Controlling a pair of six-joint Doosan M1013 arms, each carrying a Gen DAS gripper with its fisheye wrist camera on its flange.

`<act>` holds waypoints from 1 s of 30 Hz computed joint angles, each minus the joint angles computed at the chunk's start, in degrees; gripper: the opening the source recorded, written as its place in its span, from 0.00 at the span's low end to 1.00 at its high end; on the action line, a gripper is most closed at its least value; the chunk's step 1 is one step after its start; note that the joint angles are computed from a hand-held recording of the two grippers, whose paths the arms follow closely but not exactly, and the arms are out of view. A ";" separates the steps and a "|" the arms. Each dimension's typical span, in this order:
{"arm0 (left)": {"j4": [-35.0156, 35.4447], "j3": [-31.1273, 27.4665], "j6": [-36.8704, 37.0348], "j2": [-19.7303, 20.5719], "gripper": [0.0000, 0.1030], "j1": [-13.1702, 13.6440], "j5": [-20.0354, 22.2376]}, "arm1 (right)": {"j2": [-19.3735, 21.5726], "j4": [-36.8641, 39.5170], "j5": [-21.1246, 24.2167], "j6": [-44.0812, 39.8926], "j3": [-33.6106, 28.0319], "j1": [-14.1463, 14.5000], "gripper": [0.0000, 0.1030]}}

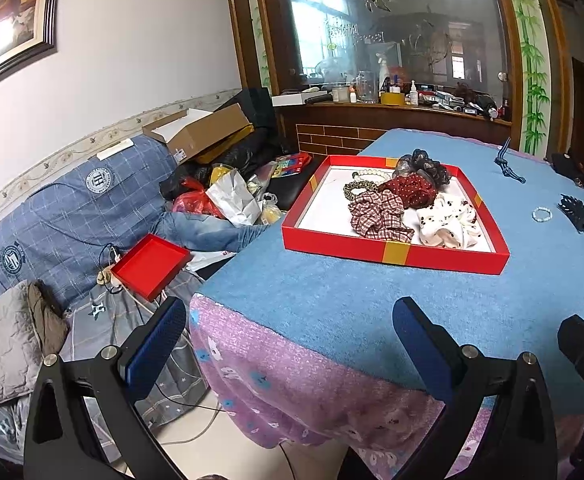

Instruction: Organize jewelry

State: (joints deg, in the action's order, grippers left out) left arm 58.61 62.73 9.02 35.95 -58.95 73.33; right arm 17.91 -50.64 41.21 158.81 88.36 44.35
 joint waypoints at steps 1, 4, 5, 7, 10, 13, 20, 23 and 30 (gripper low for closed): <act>-0.11 0.02 0.04 0.01 1.00 0.01 0.00 | 0.02 0.06 0.05 -0.07 -0.01 0.00 0.94; -0.68 0.12 0.20 -0.04 1.00 0.11 -0.36 | 0.04 0.48 0.02 -0.36 -0.05 -0.02 0.94; -0.83 0.06 0.33 0.01 1.00 0.16 -0.40 | 0.05 0.50 0.04 -0.33 -0.03 -0.01 0.94; -1.03 0.06 0.40 0.00 1.00 0.20 -0.44 | 0.08 0.68 0.02 -0.59 -0.06 0.00 0.94; -1.15 0.07 0.47 0.01 1.00 0.22 -0.40 | 0.16 0.34 0.04 -0.65 -0.07 0.11 0.94; -1.17 0.07 0.43 0.02 1.00 0.23 -0.42 | 0.31 0.44 0.17 -1.05 -0.22 0.15 0.94; -1.20 0.07 0.45 0.06 1.00 0.26 -0.50 | 0.58 0.82 0.58 -1.36 -0.51 0.22 0.94; -1.18 0.05 0.45 0.04 1.00 0.26 -0.48 | 0.60 0.88 0.60 -1.48 -0.53 0.23 0.94; -1.27 0.15 0.57 0.21 1.00 0.22 -0.70 | 0.65 1.44 0.74 -2.12 -0.51 0.20 0.94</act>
